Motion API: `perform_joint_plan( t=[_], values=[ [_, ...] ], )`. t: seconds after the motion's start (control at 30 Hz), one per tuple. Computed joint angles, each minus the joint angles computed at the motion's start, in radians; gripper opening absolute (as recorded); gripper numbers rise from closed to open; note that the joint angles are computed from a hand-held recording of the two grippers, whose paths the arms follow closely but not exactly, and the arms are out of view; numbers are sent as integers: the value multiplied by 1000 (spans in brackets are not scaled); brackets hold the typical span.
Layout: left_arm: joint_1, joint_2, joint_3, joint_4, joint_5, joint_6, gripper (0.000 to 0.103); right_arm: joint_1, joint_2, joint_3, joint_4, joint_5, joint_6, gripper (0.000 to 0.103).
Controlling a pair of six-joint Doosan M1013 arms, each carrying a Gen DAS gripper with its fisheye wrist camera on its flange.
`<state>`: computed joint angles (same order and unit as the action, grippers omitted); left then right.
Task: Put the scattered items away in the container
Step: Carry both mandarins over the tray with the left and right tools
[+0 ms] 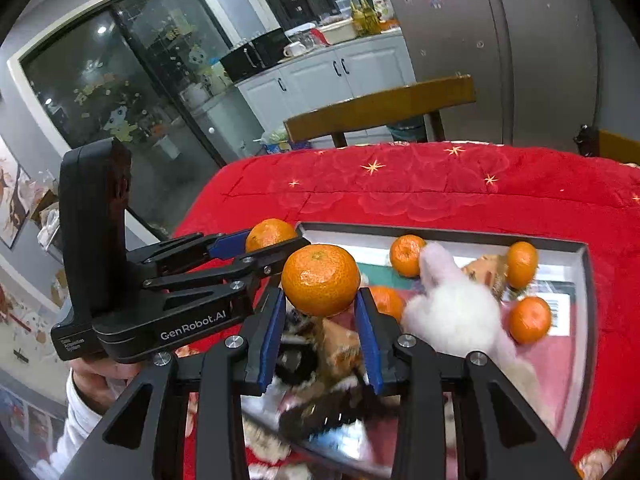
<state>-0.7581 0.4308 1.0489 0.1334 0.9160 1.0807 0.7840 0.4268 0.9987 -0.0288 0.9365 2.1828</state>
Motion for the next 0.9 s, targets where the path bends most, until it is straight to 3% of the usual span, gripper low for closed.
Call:
perform_joint_plan(
  t=[0.17, 0.27, 0.33, 0.53, 0.9],
  values=[
    [15, 27, -9, 15, 0, -27, 42, -17, 42, -36, 27, 9, 7, 34],
    [20, 47, -31, 18, 37, -34, 42, -18, 62, -53, 19, 8, -1, 34],
    [27, 52, -36, 7, 34, -35, 42, -17, 64, -44, -9, -20, 11, 34],
    [37, 75, -60, -14, 43, -10, 42, -24, 100, -79, -4, 35, -1, 35],
    [53, 77, -50, -105, 46, 0, 42, -23, 101, -69, -11, 54, -3, 35]
  ],
)
